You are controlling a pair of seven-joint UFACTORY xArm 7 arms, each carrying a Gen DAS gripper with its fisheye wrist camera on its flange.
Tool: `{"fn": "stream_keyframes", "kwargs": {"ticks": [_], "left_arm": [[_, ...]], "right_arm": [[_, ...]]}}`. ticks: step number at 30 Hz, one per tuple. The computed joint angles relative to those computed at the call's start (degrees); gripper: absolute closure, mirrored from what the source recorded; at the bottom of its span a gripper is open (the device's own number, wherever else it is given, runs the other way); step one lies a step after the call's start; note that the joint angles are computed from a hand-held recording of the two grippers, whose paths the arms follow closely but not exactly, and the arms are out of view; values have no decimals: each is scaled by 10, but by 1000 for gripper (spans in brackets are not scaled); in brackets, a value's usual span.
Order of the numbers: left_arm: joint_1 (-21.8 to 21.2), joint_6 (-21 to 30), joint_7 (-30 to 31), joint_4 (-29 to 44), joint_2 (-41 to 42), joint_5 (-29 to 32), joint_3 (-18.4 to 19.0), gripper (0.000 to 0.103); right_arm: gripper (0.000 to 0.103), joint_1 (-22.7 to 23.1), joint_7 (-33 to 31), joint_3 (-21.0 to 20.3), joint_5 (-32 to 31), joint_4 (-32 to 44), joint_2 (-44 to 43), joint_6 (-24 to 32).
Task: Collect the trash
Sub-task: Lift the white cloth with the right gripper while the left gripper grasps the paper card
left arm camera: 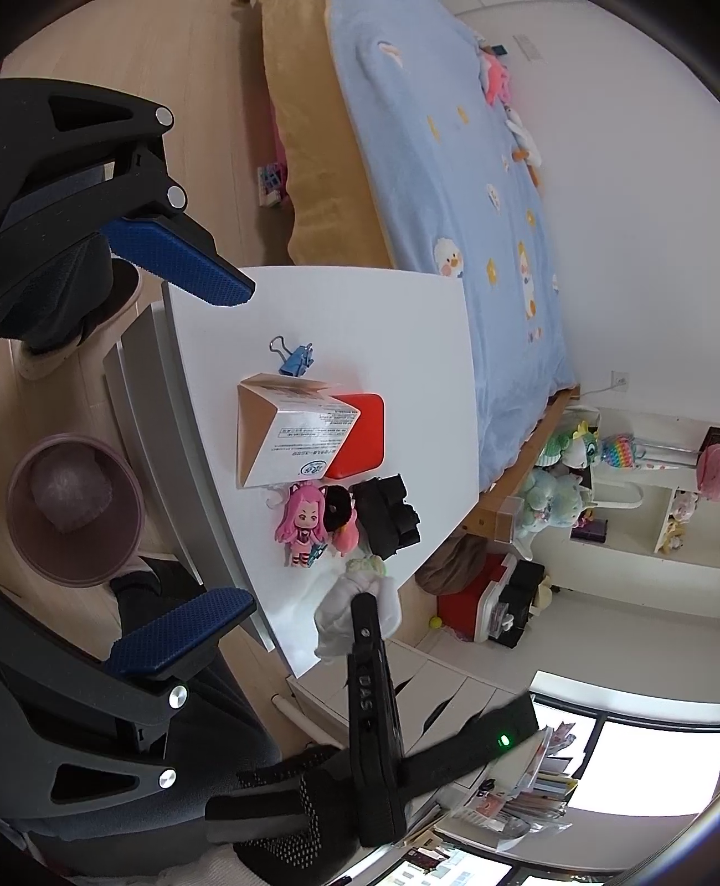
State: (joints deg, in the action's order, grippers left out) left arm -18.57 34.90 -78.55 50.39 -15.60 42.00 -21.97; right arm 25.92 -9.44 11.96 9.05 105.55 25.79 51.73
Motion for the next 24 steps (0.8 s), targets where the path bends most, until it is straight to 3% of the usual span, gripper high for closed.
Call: {"fn": "stream_keyframes", "kwargs": {"ticks": [10,16,20,21,24], "left_arm": [[-3,0,93,40,42,-67,41,5],[-17,30,202,92,92,-157,73,5],[-22,51,237,119,120,-188,87,6],[-23,54,247,124,127,-201,91,7],[-27,61,272,134,143,-230,98,27]], "right_arm": [[87,-11,-18,5,20,-31,-40,-27],[86,-16,-20,4,24,-48,-52,-35],[86,-17,-21,3,23,-47,-54,-35],[86,-17,-21,3,23,-47,-54,-36],[86,-17,-21,3,22,-49,-56,-38]]}}
